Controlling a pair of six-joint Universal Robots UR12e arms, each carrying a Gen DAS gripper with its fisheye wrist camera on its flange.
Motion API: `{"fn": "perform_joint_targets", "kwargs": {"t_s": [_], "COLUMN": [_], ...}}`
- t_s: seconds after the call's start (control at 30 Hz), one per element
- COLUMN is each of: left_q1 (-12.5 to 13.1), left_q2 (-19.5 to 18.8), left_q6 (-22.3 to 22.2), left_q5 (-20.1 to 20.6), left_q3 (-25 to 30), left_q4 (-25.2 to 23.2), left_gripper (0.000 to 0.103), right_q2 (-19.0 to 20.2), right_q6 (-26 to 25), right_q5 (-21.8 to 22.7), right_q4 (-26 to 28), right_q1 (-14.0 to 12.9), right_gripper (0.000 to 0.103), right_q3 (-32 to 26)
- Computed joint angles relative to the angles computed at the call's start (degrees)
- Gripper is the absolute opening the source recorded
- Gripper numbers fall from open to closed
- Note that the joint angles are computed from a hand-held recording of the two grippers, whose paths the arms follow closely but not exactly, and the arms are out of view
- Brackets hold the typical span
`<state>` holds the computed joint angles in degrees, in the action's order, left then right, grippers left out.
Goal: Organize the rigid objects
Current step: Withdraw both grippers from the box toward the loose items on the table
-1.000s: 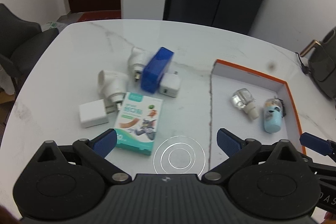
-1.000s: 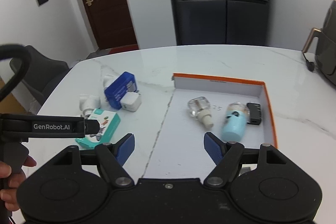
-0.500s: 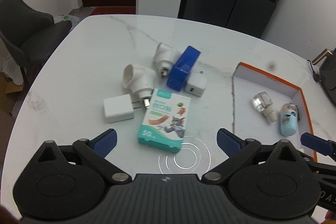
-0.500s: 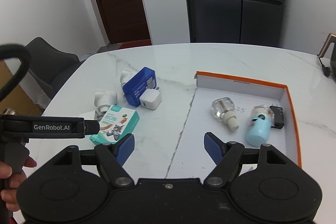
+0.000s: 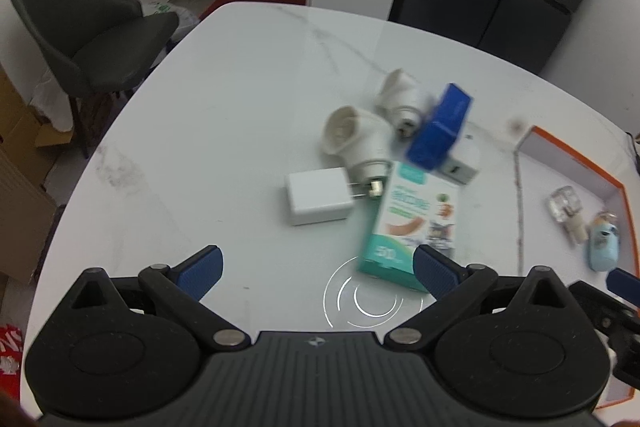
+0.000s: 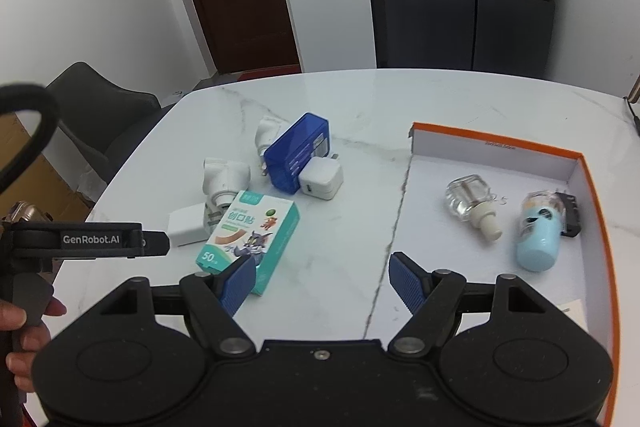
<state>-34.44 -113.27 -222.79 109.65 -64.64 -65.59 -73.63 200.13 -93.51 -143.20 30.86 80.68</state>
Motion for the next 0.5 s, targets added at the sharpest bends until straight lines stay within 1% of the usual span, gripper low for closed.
{"fn": "perform_joint_targets", "kwargs": {"t_s": [0.17,0.23,0.37,0.5], "left_q1": [1.3,1.7,2.3,2.8], "left_q2": [0.1,-0.2,-1.3,-2.9], "left_q6": [-0.8,-0.3,-0.1,-1.0], "left_q5": [-1.1,-1.8,-2.5,-2.4], "left_q3": [-1.0,-1.1,-0.6,0.5], "left_q4": [-0.5,0.1,1.1,1.4], "left_gripper": [0.103,0.103,0.103,0.103], "right_q2": [0.8,1.1,1.3,1.4], "right_q6": [1.7,2.2,3.2,4.2], "right_q5": [-0.4,-0.8,-1.3,-2.1], "right_q4": [1.0,1.4,2.2,3.1], "right_q1": [0.5,0.7,0.9,1.0], "right_gripper": [0.087,0.087,0.087,0.087], "right_q3": [-0.7,-0.9,-1.1,-1.0]}}
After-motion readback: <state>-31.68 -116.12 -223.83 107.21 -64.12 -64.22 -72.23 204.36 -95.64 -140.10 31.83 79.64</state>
